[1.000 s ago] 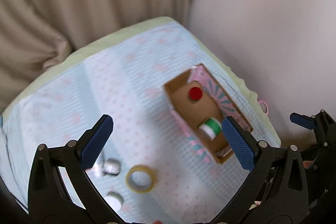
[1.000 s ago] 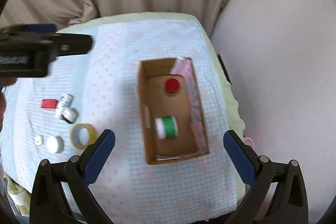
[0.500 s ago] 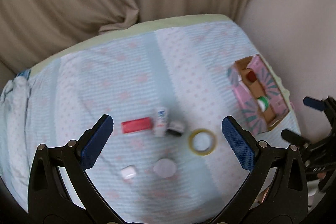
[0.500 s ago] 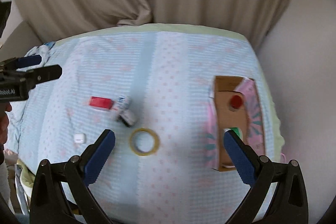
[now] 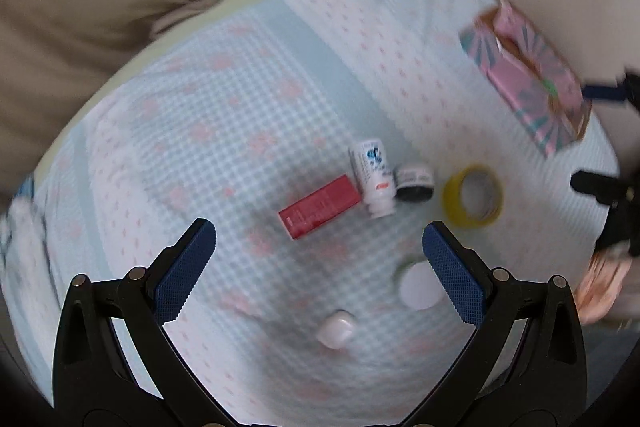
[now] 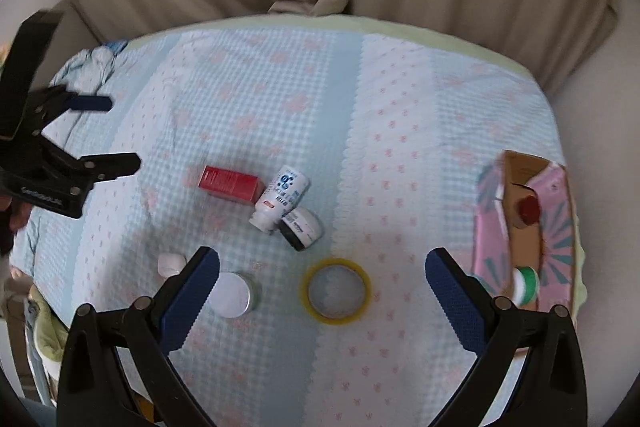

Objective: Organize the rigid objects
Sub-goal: 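Grasp the red box with the left tool while the right tool grasps the black-capped jar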

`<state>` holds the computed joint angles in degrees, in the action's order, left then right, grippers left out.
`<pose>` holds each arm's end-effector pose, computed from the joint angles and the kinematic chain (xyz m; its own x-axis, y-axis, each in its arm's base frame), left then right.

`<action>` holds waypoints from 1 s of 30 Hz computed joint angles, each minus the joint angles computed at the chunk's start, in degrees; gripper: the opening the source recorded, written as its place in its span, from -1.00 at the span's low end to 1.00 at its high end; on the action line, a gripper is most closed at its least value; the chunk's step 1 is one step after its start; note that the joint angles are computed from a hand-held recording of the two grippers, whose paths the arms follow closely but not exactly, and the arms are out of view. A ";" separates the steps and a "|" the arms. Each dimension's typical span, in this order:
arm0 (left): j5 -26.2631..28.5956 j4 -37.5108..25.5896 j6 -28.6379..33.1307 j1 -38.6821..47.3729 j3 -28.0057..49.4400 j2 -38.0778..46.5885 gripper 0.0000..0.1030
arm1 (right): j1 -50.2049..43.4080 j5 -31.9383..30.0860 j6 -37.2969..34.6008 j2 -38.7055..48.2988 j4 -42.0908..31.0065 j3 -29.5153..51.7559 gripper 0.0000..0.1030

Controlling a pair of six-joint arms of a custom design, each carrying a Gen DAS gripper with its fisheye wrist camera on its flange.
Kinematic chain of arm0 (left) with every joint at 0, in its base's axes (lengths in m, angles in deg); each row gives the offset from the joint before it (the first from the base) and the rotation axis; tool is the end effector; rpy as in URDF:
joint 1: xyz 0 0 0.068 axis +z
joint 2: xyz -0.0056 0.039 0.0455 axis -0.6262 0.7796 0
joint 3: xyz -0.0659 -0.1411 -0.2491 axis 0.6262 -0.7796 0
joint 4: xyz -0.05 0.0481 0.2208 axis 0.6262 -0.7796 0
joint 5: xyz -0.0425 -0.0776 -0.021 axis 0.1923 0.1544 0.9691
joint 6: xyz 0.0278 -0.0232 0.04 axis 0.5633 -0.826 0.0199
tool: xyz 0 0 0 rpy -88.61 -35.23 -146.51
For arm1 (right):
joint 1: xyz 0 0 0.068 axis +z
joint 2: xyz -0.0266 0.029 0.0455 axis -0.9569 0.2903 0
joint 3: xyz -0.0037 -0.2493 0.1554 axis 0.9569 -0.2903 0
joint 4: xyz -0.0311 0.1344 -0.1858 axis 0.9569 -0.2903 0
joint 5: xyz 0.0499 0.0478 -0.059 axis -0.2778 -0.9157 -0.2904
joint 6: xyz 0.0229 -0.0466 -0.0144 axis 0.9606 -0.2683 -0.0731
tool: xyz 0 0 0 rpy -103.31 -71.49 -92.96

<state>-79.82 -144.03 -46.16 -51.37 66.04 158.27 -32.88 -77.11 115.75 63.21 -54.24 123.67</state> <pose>0.3068 -0.0719 0.2937 -0.7516 0.5637 -0.3425 0.5861 0.8090 0.0452 0.2432 0.1989 0.3095 -0.8950 -0.1720 -0.4115 -0.2131 0.9754 0.0559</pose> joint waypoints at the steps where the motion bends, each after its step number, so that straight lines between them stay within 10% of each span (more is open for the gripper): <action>1: 0.70 1.88 2.71 0.28 -1.33 1.54 0.99 | -0.03 -0.35 -0.80 1.03 1.27 -0.54 1.00; 20: -7.15 23.49 29.10 -4.40 -5.75 31.27 0.48 | -3.54 -9.19 -24.45 32.57 18.37 0.39 0.97; 30: -9.44 24.00 36.45 -7.08 -5.03 33.55 -0.14 | -5.58 -12.37 -28.37 40.20 16.34 5.90 -0.01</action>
<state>-89.26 -120.03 -9.71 -58.44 61.01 191.83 -38.46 -89.48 87.38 103.41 -37.90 129.57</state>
